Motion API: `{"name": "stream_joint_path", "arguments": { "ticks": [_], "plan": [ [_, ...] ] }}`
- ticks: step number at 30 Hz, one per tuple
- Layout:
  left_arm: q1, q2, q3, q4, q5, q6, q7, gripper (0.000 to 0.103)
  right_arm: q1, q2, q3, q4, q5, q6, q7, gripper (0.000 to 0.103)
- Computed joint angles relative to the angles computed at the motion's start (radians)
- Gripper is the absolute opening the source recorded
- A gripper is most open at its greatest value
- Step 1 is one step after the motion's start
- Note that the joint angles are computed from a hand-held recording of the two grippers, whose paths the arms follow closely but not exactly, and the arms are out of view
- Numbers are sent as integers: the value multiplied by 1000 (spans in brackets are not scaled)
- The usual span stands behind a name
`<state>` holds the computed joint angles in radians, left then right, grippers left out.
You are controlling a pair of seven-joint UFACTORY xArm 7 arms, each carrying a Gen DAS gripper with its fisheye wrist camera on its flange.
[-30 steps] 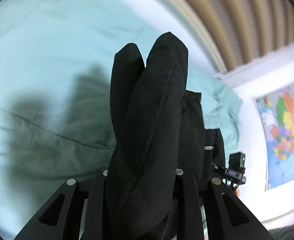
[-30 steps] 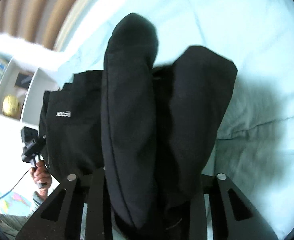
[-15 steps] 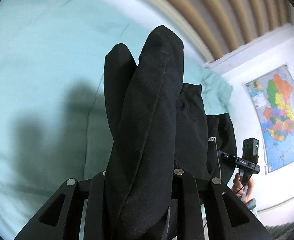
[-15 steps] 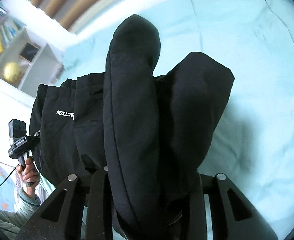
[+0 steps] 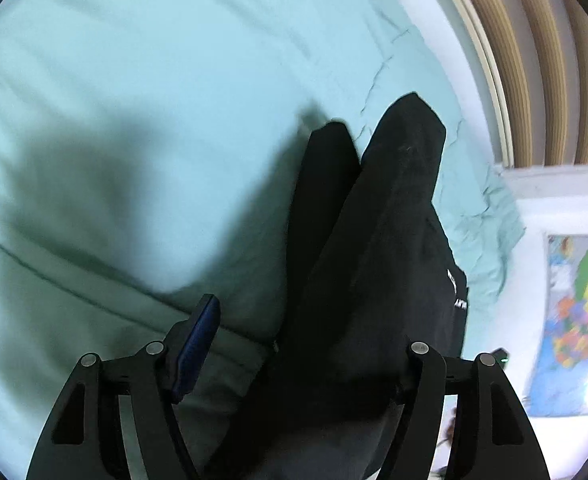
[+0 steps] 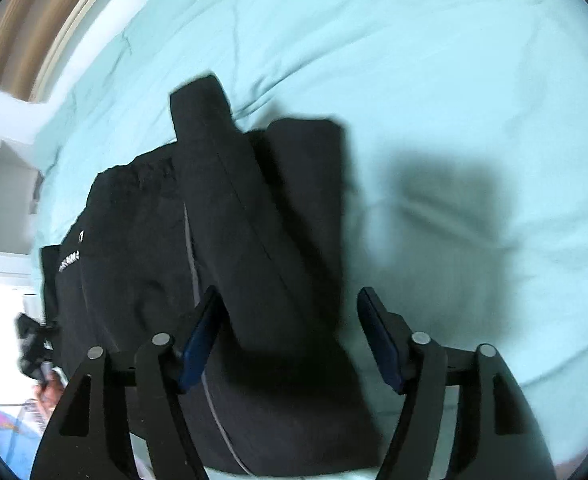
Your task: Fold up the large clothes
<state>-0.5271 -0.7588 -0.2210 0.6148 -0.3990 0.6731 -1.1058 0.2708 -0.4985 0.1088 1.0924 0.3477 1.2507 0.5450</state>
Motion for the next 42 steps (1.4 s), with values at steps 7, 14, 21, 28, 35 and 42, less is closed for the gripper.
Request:
{"name": "stream_joint_path", "arguments": {
  "ticks": [7,14,21,28,35,42],
  "plan": [
    [141,-36,-81,240,249,344,-25,72,-31,-91,39,72,-110,66,41,75],
    [185,213,-238,543,414,459,13,72,34,60,203,222,-198,-16,135,75],
    [149,453,-299,593,531,542,-89,76,144,355,332,341,-400,20,228,76],
    [71,479,-248,677,606,626,-101,76,221,390,250,355,-370,25,281,78],
    [10,541,-316,932,805,779,-175,76,248,329,227,485,-379,115,307,78],
    [-228,882,-481,1528,1243,1211,-167,76,294,409,295,821,-519,335,369,78]
  ]
}}
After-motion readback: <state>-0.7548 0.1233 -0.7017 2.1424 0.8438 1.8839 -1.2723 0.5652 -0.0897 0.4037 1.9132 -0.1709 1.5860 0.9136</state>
